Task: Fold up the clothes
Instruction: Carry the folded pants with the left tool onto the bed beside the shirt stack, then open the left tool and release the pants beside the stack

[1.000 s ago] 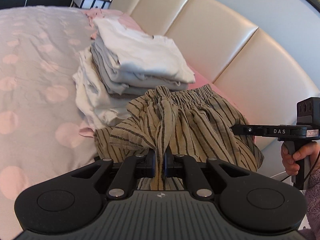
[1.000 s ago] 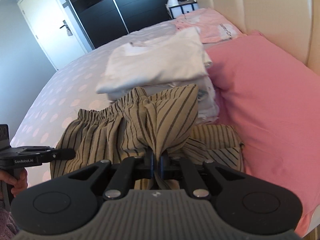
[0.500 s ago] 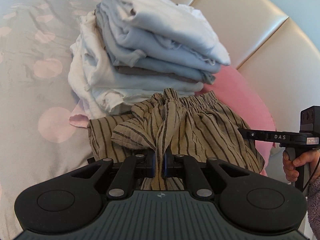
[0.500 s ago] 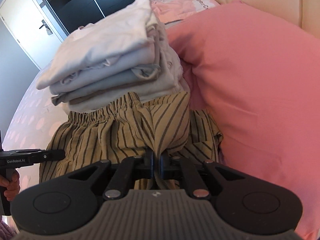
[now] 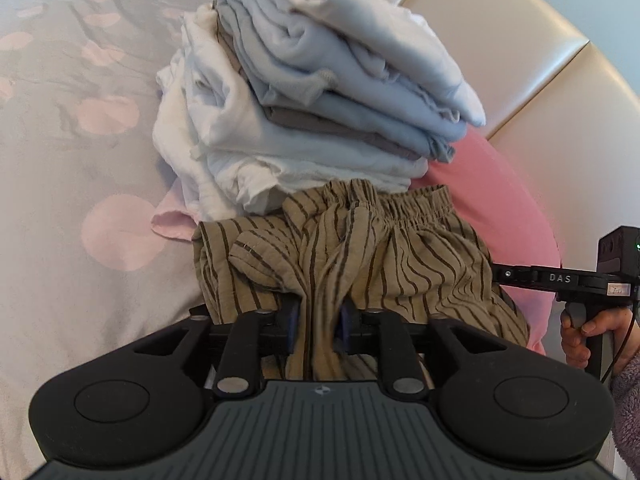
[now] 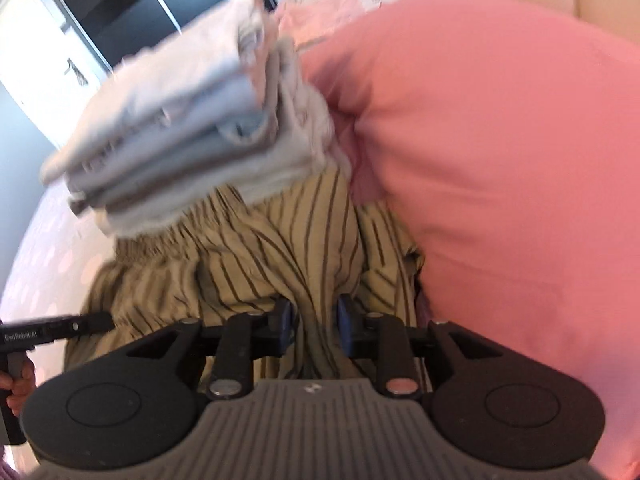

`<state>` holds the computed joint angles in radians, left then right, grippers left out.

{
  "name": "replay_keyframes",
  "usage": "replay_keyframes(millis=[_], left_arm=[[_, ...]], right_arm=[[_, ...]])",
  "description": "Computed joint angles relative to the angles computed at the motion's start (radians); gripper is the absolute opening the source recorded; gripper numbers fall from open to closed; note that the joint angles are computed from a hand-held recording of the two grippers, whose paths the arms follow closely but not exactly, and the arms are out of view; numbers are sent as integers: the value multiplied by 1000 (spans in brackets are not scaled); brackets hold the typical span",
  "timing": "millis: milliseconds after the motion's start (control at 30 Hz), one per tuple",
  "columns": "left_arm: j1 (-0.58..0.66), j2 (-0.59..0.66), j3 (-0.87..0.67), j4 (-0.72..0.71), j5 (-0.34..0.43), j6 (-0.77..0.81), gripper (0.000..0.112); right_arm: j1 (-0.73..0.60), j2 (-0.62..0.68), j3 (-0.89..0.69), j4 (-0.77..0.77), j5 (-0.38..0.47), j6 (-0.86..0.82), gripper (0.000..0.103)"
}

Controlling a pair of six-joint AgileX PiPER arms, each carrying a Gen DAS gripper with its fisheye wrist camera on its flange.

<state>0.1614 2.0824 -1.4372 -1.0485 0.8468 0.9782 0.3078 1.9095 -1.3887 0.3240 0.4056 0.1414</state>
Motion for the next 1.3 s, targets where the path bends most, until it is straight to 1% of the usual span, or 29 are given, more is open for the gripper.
replay_keyframes(millis=[33,133,167,200,233,267,300,333,367,400,433,500,600,700,767,867,967,1033,1133,1167,1200,1233,1300], left_arm=[[4,-22,15,-4,-11,11,31],[18,-88,63,-46,-33,71,31],[20,-105,76,-69,-36,94,31],[23,-122,88,-92,-40,116,31],[23,-136,98,-116,-46,137,28],[17,-138,95,-140,-43,155,26],[9,-138,90,-164,-38,172,24],[0,-134,77,-166,-30,174,24],[-14,-130,74,-162,-36,176,23],[-28,-128,72,-159,-44,179,23],[-41,-118,65,-156,-50,175,23],[-64,-95,49,-146,-63,158,23],[-82,-53,26,-135,-94,126,23],[-87,-2,-14,-110,-113,89,23],[-91,37,-55,-70,-127,44,23],[-90,96,-108,-31,-128,-2,23],[-82,122,-121,-35,-123,4,23],[-81,122,-120,-38,-125,11,23],[-71,94,-94,-63,-120,36,23],[-67,78,-79,-78,-120,50,23],[-65,58,-58,-91,-126,65,23],[-60,35,-38,-100,-128,81,23],[-49,-13,7,-115,-119,118,23]], right_arm=[[8,-20,16,-41,-21,41,29],[49,-66,41,-252,-76,220,29],[61,-77,44,-300,-90,260,28],[71,-80,41,-317,-100,271,25],[80,-77,32,-313,-104,262,22],[88,-74,23,-308,-108,250,17],[96,-71,13,-302,-112,239,16],[100,-61,-2,-268,-112,201,15],[101,-42,-26,-197,-106,130,13],[102,-25,-44,-156,-100,87,13],[105,-8,-60,-156,-93,79,13],[117,34,-103,-225,-75,141,13],[116,79,-123,-288,-81,226,13],[98,116,-125,-256,-106,221,13],[86,145,-136,-232,-112,208,13],[68,177,-143,-154,-121,151,10],[57,182,-129,-67,-138,76,10],[57,176,-119,-59,-145,70,10],[58,136,-87,-53,-157,72,16],[62,117,-75,-83,-162,101,22],[68,96,-62,-141,-167,155,30],[75,75,-48,-194,-170,207,33],[91,36,-23,-310,-168,327,34]])
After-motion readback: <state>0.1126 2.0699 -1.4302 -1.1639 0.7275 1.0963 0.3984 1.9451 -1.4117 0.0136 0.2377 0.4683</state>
